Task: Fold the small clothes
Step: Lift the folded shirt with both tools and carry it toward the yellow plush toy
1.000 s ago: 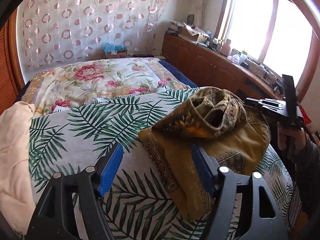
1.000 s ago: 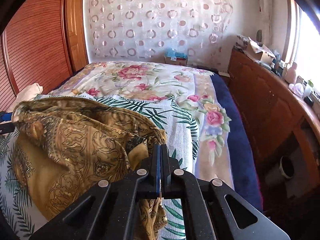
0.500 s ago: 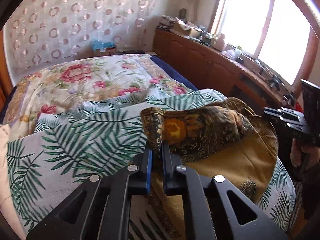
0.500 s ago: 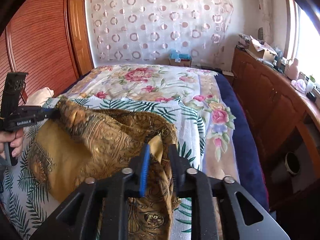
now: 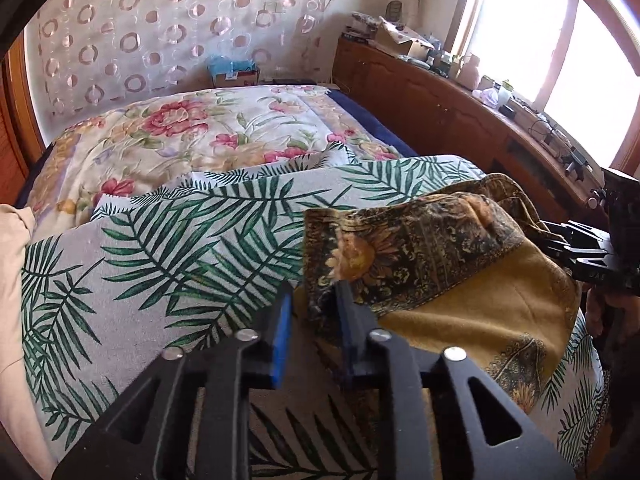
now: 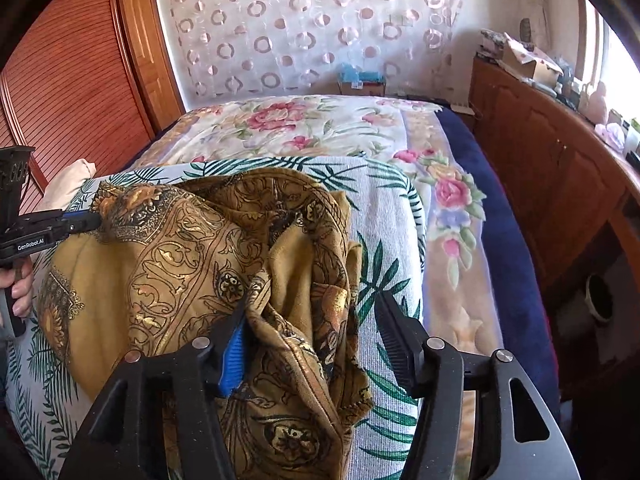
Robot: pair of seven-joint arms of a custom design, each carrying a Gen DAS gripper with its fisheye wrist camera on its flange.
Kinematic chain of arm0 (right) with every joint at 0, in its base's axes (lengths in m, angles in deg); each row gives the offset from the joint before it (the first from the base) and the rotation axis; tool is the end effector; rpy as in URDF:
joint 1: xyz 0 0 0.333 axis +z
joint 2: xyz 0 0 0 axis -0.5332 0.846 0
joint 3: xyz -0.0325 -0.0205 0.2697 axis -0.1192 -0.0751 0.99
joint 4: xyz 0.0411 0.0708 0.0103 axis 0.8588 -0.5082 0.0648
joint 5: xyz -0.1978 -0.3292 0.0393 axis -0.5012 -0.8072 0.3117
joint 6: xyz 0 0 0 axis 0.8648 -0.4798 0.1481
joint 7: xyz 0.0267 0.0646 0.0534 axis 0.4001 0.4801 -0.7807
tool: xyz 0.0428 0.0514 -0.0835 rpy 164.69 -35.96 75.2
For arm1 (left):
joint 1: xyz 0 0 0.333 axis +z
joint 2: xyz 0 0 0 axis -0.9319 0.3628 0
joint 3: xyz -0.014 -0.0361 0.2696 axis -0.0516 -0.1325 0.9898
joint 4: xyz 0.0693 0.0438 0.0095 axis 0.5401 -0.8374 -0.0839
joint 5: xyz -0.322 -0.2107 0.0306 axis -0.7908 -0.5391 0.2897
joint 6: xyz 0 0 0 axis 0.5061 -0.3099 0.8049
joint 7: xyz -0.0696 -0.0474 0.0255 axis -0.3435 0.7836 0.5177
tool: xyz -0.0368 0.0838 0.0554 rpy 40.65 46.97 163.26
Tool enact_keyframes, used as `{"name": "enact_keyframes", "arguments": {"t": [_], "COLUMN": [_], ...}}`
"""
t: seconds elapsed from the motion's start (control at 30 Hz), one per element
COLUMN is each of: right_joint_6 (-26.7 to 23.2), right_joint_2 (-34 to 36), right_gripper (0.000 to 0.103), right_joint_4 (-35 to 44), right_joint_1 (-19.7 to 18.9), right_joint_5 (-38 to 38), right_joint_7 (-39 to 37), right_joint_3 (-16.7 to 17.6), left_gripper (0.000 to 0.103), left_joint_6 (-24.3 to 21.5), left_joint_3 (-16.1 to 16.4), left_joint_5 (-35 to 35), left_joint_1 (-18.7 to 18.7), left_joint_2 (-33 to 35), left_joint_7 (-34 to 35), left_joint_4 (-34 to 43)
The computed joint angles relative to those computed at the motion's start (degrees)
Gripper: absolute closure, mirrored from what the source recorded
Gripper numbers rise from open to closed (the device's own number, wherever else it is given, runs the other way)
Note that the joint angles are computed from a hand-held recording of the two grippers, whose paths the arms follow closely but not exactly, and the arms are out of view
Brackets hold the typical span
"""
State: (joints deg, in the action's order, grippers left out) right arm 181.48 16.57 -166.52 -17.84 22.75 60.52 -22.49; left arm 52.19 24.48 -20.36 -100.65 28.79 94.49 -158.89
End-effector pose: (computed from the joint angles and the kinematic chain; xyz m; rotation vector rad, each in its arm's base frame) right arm 0.6058 0.2006 0.5029 -2.1602 1.0993 -0.3472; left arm 0.5019 -0.4593 0.4404 -1.9485 1.7731 -0.8367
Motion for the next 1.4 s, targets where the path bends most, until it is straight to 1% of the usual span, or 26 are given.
{"name": "enact_keyframes", "arguments": {"t": [0.03, 0.07, 0.1, 0.17, 0.27, 0.33, 0.37, 0.4, 0.43, 0.47, 0.5, 0.53, 0.6, 0.63, 0.7, 0.8, 0.83, 0.9, 0.93, 0.97, 1.07, 1.1, 1.23, 1.3, 1.33, 1.4], "right_joint_6": [-0.4, -0.5, -0.6, -1.0, -3.2, -3.5, -3.8, -4.3, -5.2, -5.7, -5.4, -3.8, -0.4, 0.6, 2.5, 3.6, 3.8, 3.9, 4.0, 3.9, 3.2, 2.8, 1.1, -0.3, -0.3, -1.6], "right_joint_2": [0.4, 0.4, 0.5, 0.7, 2.0, 2.4, 2.4, 2.5, 2.4, 2.5, 2.3, 1.6, 0.1, -0.8, -2.8, -5.9, -6.8, -8.0, -8.5, -8.8, -8.3, -7.6, -2.8, 1.8, 4.2, 9.8], "right_gripper": [0.043, 0.043, 0.043, 0.043, 0.043, 0.043, 0.047, 0.057, 0.061, 0.068, 0.078, 0.085, 0.09, 0.09, 0.091, 0.091, 0.091, 0.092, 0.092, 0.092, 0.092, 0.092, 0.092, 0.092, 0.092, 0.092], "right_joint_4": [0.6, 0.6, 0.7, 1.0, 2.8, 3.1, 3.2, 3.4, 3.4, 3.5, 3.1, 2.0, -0.3, -1.4, -3.2, -4.9, -5.2, -5.3, -5.2, -4.9, -2.8, -1.5, 5.9, 12.3, 15.7, 23.7], "right_joint_1": [0.0, 0.0, 0.0, -0.1, -0.9, -1.0, -1.1, -1.4, -1.7, -1.8, -2.0, -1.9, -1.6, -1.3, -0.9, -0.2, 0.3, 1.4, 1.9, 2.6, 4.5, 5.1, 7.6, 8.8, 9.9, 11.9], "right_joint_5": [0.1, 0.3, 0.3, 0.9, 3.5, 3.6, 4.2, 5.3, 6.8, 7.7, 8.7, 9.7, 11.6, 12.0, 13.9, 18.9, 20.5, 22.6, 23.6, 24.7, 27.0, 27.2, 25.8, 22.9, 20.5, 15.1], "right_joint_7": [0.1, 0.0, -0.2, -1.7, -3.2, -4.3, -4.7, -5.8, -7.2, -8.0, -9.4, -11.0, -13.6, -14.1, -16.0, -20.2, -21.9, -24.3, -25.5, -26.7, -30.0, -30.7, -31.5, -30.3, -29.3, -26.7], "right_joint_3": [0.0, 0.1, 0.1, 0.3, 0.5, 0.5, 0.6, 0.8, 1.1, 1.1, 1.2, 1.4, 1.6, 1.5, 1.6, 1.5, 1.4, 1.3, 1.3, 1.3, 1.7, 2.1, 4.1, 5.3, 6.1, 7.3], "left_gripper": [0.066, 0.06, 0.059, 0.059, 0.059, 0.059, 0.059, 0.059, 0.059, 0.059, 0.067, 0.079, 0.092, 0.094, 0.095, 0.096, 0.096, 0.096, 0.096, 0.096, 0.096, 0.096, 0.096, 0.096, 0.096, 0.096], "left_joint_6": [0.0, 0.6, 1.9, 4.6, 6.6, 9.3, 9.9, 10.3, 10.3, 10.2, 10.7, 11.2, 14.1, 14.6, 16.1, 16.6, 16.1, 14.8, 14.0, 13.2, 8.6, 7.2, -2.3, -4.7, -6.4, -9.2], "left_joint_3": [-0.1, -0.2, -0.6, -0.5, -0.5, -1.3, -1.4, -1.3, -1.0, -0.7, -0.6, -0.5, -1.4, -0.8, 0.9, 2.8, 2.9, 2.0, 1.6, 0.9, -1.7, -2.6, -6.7, -8.2, -9.1, -10.8], "left_joint_5": [-0.4, -1.3, -2.5, -2.7, -3.4, -5.4, -6.1, -6.4, -6.0, -5.9, -5.7, -5.9, -8.5, -8.0, -4.6, 4.2, 7.9, 11.7, 14.6, 16.2, 20.6, 20.9, 18.6, 16.8, 15.4, 13.2], "left_joint_1": [0.2, 0.7, 1.4, 1.9, 2.3, 3.2, 3.3, 3.1, 2.6, 2.3, 2.2, 2.1, 3.2, 2.8, 1.4, -0.8, -1.3, -1.0, -1.0, -0.5, 0.8, 1.4, 3.1, 3.9, 4.1, 4.8], "left_joint_2": [-0.3, -0.8, -1.1, -1.9, -2.0, -1.4, -1.1, -0.7, -0.3, -0.3, 0.0, 0.0, -0.2, -0.6, -2.8, -7.1, -9.5, -12.7, -15.7, -17.6, -26.3, -28.8, -40.7, -46.1, -49.2, -53.0], "left_joint_7": [-0.1, 0.0, 0.4, -0.2, -0.9, 1.2, 2.0, 2.5, 2.5, 2.6, 2.8, 2.9, 4.4, 3.8, 0.3, -8.5, -12.3, -16.0, -19.5, -21.2, -27.7, -29.1, -31.8, -33.6, -34.5, -35.5], "left_joint_4": [-0.6, -1.4, -2.4, -4.3, -4.8, -4.7, -4.5, -4.1, -3.6, -3.4, -3.2, -3.3, -4.4, -4.9, -6.5, -9.3, -10.9, -13.1, -15.5, -17.1, -24.3, -26.5, -36.0, -40.6, -43.1, -46.2]}}
